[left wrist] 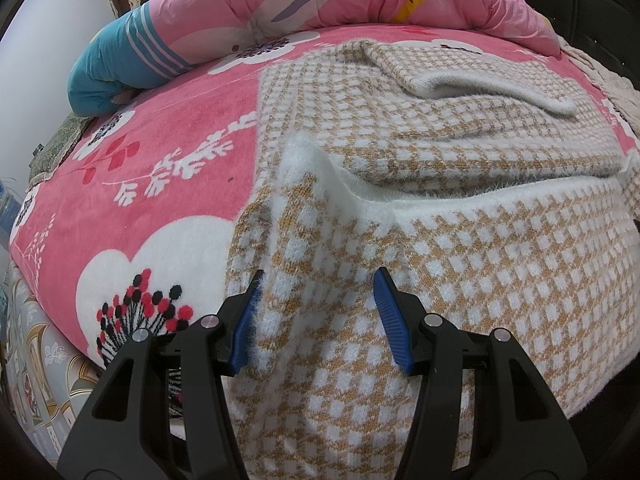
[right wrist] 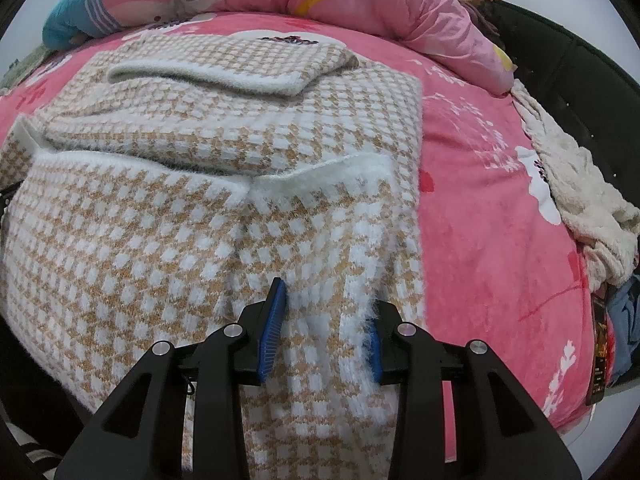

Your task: Fold large clothes

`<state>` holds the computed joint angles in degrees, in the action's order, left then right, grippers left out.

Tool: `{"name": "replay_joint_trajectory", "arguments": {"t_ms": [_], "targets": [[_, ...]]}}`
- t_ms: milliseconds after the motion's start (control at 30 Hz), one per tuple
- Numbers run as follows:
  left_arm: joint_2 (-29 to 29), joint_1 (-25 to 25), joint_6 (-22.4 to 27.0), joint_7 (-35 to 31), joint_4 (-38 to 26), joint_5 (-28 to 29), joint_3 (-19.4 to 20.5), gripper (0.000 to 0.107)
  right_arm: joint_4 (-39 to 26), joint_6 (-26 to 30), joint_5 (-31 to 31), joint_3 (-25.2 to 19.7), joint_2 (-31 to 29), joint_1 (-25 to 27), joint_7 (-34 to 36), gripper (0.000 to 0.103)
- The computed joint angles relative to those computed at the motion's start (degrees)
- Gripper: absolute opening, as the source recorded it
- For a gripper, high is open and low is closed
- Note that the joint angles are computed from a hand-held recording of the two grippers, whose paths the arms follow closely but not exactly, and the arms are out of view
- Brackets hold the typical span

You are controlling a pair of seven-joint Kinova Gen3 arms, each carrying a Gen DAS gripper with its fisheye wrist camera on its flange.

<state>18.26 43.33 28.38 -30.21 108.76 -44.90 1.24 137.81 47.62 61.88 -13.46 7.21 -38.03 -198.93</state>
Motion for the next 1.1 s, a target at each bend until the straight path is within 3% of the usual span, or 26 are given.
{"name": "replay_joint_trajectory", "arguments": {"t_ms": [467, 700, 1000, 1100], "targets": [[0.2, 0.9, 0.8, 1.8, -0.3, -0.9, 0.1, 0.053, 0.0, -1.8, 0.4, 0.4, -0.8, 1.5, 1.9, 0.035], [-0.3, 1.0, -0.7, 4.0, 1.0, -3.1, -0.8, 0.057, 1.0, -3.9, 2.3, 0.6, -1.8, 2.6, -0.5, 0.035], [-3.2, 0.3, -5.5, 8.5, 6.1, -11.6, -3.6, 0.057, 3.4, 1.4, 5.3, -2.6, -2.5, -1.7, -9.8, 0.011], [-4.1, -0.9, -6.3, 10.0, 7.6, -15.7, -3.2, 0.055, 5.1, 3.7, 6.1, -4.5, -4.1, -3.8, -14.5, 0.01]]}}
